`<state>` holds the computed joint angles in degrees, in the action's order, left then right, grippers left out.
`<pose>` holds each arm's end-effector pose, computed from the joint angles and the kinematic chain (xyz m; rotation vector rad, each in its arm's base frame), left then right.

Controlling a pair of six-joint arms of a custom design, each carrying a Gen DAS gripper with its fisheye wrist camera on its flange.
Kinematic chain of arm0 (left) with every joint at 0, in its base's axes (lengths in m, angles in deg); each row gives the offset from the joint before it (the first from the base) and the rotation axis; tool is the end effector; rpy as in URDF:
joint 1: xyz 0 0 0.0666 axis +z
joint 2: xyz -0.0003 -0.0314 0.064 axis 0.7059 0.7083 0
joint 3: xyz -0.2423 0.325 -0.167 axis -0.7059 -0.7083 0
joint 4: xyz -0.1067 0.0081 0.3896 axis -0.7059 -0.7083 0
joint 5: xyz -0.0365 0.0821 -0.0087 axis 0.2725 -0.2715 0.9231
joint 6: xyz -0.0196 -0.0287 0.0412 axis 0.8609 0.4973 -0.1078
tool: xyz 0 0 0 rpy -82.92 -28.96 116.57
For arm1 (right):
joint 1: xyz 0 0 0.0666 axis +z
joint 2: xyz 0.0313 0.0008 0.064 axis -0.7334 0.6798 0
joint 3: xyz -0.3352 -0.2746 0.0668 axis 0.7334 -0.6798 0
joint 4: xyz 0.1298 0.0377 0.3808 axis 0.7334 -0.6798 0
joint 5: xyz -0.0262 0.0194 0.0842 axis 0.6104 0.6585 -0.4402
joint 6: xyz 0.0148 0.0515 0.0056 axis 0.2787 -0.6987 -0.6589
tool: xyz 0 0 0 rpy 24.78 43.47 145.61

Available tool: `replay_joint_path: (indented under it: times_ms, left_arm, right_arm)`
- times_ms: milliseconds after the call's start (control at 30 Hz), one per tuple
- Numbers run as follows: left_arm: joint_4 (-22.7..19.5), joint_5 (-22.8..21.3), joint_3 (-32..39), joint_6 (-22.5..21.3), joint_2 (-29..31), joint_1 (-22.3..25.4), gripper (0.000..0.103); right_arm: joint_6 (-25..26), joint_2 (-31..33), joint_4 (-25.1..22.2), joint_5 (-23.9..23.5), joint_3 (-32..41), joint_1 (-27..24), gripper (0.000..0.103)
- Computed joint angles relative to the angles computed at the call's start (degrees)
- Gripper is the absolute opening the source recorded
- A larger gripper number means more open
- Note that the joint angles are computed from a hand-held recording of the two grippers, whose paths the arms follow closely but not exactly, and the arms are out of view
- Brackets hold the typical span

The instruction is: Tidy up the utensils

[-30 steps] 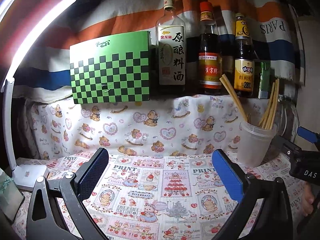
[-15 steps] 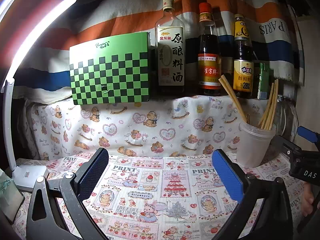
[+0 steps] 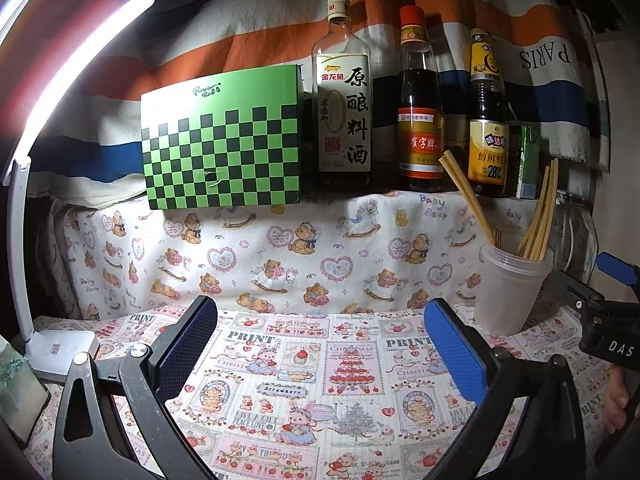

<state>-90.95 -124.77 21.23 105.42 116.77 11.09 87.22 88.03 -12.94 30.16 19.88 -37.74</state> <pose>0.4582 -0.2742 0.5601 -0.3330 1.8602 0.2582 0.5653 0.1014 0.5637 -0.4512 1.8135 0.2093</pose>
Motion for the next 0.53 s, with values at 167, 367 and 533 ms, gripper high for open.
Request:
replay_joint_path:
  times_ms: [167,367,533]
  left_arm:
    - [-0.1,0.0,0.0,0.0,0.0,0.0,0.103]
    - [-0.1,0.0,0.1,0.0,0.1,0.0,0.103]
    - [0.0,0.0,0.0,0.1,0.1,0.0,0.103]
  right_arm:
    - [0.3,-0.1,0.2,-0.1,-0.2,0.0,0.103]
    - [0.1,0.0,-0.1,-0.1,0.0,0.0,0.103]
    - [0.1,0.0,-0.1,-0.1,0.0,0.0,0.103]
